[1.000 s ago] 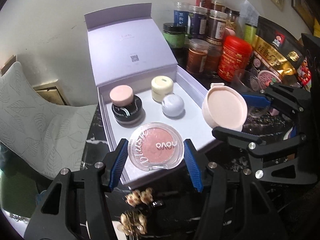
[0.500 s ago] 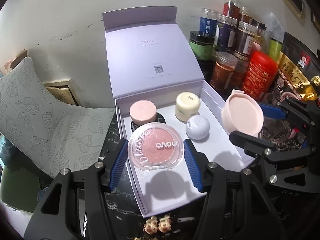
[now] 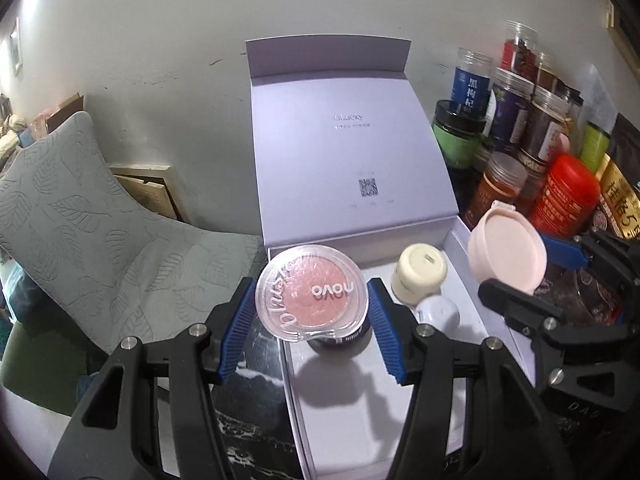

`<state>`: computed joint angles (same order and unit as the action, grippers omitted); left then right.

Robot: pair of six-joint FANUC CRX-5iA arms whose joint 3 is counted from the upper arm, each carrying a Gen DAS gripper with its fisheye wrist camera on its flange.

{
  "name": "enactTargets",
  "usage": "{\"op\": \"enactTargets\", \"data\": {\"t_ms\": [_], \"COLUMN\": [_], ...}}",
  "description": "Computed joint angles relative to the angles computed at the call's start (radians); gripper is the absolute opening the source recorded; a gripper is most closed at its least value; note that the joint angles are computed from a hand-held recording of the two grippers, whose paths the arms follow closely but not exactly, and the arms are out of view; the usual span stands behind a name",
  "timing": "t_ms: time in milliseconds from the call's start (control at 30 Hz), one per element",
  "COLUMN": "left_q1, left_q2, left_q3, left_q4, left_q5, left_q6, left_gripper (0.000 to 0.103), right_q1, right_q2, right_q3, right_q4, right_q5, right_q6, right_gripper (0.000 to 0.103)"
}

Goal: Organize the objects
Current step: 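Lower the blush compact with the left tool while the right tool lowers the powder compact into the box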

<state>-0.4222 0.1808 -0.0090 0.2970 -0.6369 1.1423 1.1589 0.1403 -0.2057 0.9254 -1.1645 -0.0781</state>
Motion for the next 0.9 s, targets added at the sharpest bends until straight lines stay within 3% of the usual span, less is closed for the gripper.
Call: {"op": "enactTargets", "data": {"t_ms": [167,367,900], "left_q1": [-0.006,-0.017,-0.013], "left_q2": [0.044,0.106,0.13], "left_q3": [0.051,0.135,0.147], "left_q4": [-0.012,-0.109,-0.084], "left_q5": [-0.001,-0.017,-0.026], "left_q6": [0.035,0.128,0.085], "left_gripper": [0.054,0.054,0.054], "right_q1": [-0.042,-0.099,-0.137], "right_q2": [-0.001,0.006,0.005], "right_q3": [-0.005,-0.003,-0.018], "right_q4": [-0.012,-0.032,-0.059], "right_q5": [0.044,0.088,0.16], "right_q6": [0.03,0.077,0.092], "right_gripper": [0.059,0.059,0.059]}}
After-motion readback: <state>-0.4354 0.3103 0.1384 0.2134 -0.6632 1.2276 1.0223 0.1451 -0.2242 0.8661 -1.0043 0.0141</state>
